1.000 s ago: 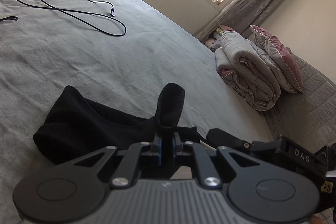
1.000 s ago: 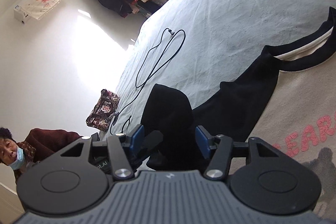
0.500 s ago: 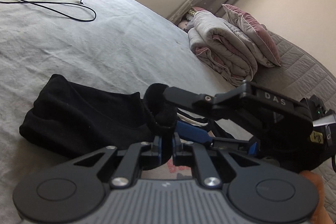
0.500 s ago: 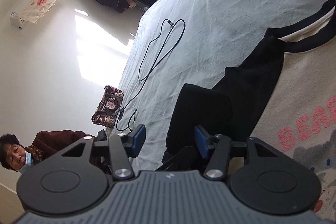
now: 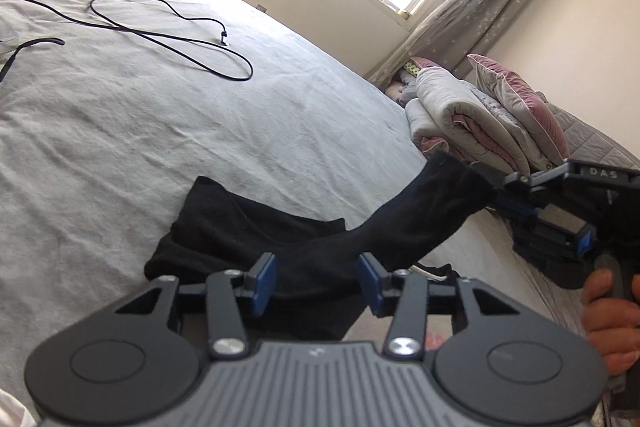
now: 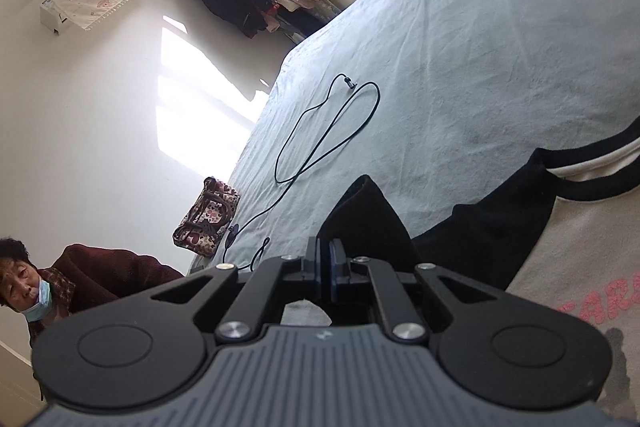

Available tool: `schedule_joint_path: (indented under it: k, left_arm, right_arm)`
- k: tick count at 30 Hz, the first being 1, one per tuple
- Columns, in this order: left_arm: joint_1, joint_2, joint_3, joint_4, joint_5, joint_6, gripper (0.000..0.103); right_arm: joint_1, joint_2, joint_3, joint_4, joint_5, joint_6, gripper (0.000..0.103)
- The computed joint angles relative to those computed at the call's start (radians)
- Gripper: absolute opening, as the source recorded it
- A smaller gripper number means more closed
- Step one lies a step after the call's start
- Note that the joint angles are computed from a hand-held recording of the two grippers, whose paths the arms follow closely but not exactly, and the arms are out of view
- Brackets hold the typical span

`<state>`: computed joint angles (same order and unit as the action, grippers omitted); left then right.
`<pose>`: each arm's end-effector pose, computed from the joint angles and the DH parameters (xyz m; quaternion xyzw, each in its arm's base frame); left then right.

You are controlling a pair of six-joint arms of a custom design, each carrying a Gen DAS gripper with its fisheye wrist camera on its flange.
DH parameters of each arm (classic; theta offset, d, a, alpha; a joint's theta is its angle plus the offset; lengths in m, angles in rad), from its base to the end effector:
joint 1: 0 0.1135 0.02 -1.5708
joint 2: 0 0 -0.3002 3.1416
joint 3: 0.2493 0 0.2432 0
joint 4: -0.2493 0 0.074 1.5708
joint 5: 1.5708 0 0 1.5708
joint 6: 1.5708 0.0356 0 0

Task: Fold clothes

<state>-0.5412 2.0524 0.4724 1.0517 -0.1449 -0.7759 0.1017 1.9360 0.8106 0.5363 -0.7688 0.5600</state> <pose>0.2694 -0.1559 0.0883 -0.1371 0.8548 -0.2543 0.4312 0.3613 0.0617 0.1517 0.0136 0.8364 0.4547 0.3058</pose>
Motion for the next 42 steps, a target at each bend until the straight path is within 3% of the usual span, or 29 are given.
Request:
schedule_joint_path:
  k: [7, 17, 30, 42]
  left_arm:
    - [-0.007, -0.003, 0.025, -0.116, -0.113, 0.029, 0.059]
    - [-0.091, 0.094, 0.214, -0.373, -0.237, 0.029, 0.06]
    - [-0.182, 0.164, 0.339, -0.47, -0.322, 0.043, 0.057]
    - [-0.208, 0.193, 0.381, -0.526, -0.381, 0.1, 0.053]
  right_arm:
    - [-0.006, -0.067, 0.079, -0.083, 0.011, -0.052, 0.008]
    - [-0.015, -0.118, 0.157, -0.119, 0.011, -0.073, 0.008]
    - [-0.226, -0.141, 0.092, -0.073, -0.074, -0.095, 0.008]
    - [-0.519, 0.049, 0.037, -0.036, -0.184, -0.176, 0.008]
